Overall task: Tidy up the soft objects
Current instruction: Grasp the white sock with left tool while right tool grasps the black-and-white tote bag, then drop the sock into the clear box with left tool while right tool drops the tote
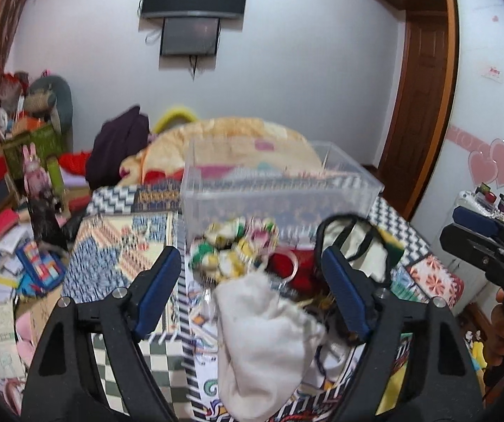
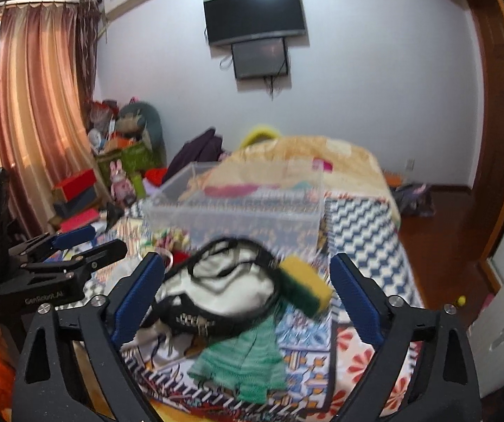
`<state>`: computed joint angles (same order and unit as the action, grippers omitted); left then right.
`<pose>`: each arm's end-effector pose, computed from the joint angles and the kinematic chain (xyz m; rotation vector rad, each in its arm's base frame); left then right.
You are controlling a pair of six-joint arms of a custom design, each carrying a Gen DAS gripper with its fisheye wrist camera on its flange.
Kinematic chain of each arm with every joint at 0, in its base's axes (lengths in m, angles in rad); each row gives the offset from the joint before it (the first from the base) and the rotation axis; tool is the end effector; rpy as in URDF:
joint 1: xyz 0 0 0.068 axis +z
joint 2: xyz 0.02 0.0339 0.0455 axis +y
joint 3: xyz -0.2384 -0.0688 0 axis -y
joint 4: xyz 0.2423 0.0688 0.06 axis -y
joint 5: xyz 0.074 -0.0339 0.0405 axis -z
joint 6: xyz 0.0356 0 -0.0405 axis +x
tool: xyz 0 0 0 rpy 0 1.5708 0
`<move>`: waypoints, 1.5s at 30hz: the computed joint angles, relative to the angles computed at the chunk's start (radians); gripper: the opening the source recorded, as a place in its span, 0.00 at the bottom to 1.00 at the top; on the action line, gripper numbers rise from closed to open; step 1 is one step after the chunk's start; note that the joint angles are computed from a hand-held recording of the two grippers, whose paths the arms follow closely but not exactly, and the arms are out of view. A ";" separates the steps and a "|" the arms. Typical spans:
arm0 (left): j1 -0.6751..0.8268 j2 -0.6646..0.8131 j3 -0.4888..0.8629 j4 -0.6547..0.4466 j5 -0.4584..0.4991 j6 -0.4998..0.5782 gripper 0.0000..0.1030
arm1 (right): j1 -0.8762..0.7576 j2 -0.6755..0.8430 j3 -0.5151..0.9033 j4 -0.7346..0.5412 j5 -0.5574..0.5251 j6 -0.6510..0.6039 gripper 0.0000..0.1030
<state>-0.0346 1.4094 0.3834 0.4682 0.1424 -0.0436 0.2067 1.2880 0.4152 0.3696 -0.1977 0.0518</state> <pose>0.2509 -0.0137 0.1149 0.0746 2.1273 -0.1977 0.2438 0.0583 0.1428 -0.2825 2.0642 0.3630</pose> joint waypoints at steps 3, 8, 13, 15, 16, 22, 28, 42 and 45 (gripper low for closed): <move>0.030 0.057 0.003 0.003 0.031 -0.001 0.79 | -0.008 0.057 0.005 0.001 -0.041 0.002 0.90; 0.060 0.156 0.030 -0.016 0.072 0.014 0.70 | 0.011 0.139 0.026 -0.005 -0.081 -0.006 0.88; 0.052 0.220 0.048 -0.024 0.107 0.028 0.64 | 0.044 0.205 0.069 -0.024 -0.102 -0.013 0.84; 0.038 0.232 0.042 -0.010 0.097 0.034 0.59 | 0.058 0.237 0.094 -0.041 -0.109 -0.014 0.77; 0.035 0.235 0.045 -0.014 0.098 0.039 0.53 | 0.058 0.257 0.108 -0.043 -0.114 -0.017 0.71; 0.033 0.234 0.042 -0.018 0.123 0.062 0.29 | 0.065 0.297 0.130 -0.043 -0.107 -0.015 0.41; 0.016 0.170 0.006 -0.016 0.120 0.074 0.23 | 0.040 0.305 0.140 -0.056 -0.142 -0.004 0.09; 0.073 -0.028 -0.042 -0.100 0.179 0.077 0.22 | 0.072 0.246 0.109 -0.046 -0.099 -0.051 0.72; 0.091 -0.057 -0.045 -0.117 0.189 0.081 0.22 | 0.107 0.300 0.147 -0.061 -0.047 -0.065 0.72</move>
